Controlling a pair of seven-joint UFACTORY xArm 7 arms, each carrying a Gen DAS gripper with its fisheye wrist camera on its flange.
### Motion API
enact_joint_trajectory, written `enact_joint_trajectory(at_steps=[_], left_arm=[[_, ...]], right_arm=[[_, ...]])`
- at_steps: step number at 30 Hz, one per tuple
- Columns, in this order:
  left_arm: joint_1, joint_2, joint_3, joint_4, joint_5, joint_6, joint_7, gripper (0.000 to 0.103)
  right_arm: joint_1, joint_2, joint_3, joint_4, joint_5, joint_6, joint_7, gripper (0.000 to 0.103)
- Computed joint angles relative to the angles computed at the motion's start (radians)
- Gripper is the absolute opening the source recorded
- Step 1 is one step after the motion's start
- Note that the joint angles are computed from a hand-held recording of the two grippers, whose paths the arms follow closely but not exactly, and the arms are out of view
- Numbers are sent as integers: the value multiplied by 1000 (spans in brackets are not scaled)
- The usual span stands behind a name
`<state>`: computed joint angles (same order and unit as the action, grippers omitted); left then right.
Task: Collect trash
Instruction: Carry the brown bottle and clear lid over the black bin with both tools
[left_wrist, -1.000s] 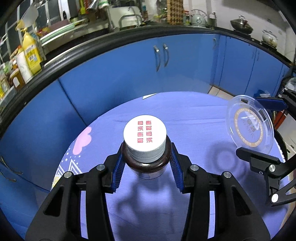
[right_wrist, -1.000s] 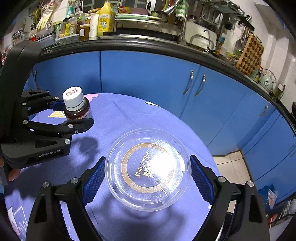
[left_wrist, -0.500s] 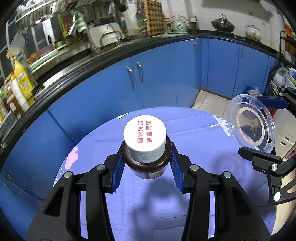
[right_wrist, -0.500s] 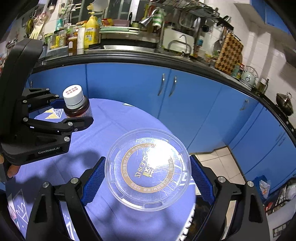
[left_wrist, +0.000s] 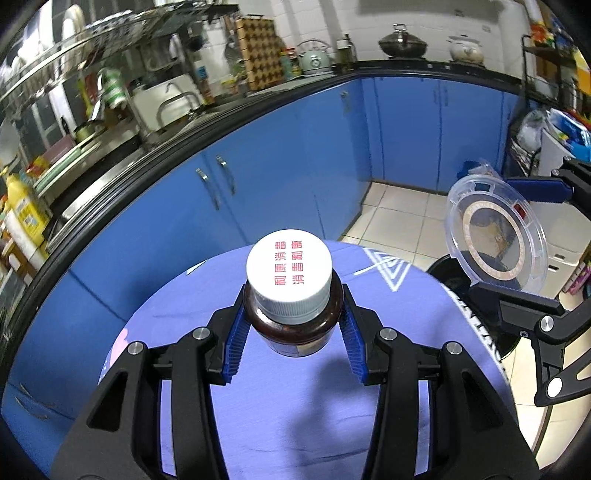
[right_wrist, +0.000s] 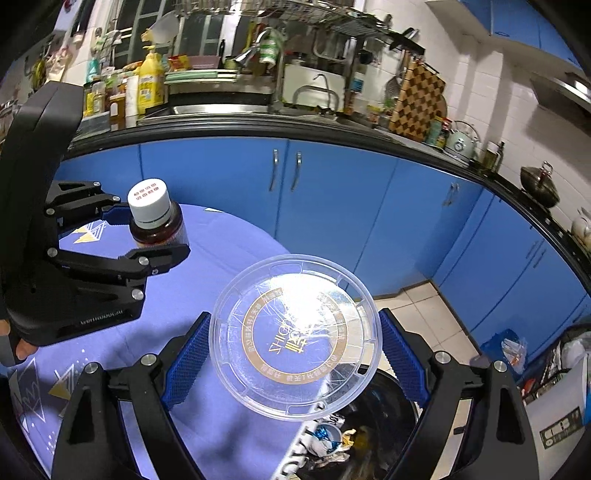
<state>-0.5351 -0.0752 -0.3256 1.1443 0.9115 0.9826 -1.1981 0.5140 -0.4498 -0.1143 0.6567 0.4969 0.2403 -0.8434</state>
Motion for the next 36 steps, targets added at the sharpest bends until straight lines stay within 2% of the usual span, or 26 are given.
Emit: enact_joint_trajectory(at_steps=[5,16,29,36], left_arm=[[-31,79,0,83,19,21,18,47],[-146,233,62,250,39,51,73,47],[-260,399,144,449,23,64,172,47],[-310,491,191,568,-7,73,241,47]], right_arm=[[-16,-11,-35,-6,9,11,-26,85],[-47,-17,-110,-17,72,25,-116,85],[-82,8,-173,-12,205,47,-251,85],[-131,37,-175,3,293,74,-326,85]])
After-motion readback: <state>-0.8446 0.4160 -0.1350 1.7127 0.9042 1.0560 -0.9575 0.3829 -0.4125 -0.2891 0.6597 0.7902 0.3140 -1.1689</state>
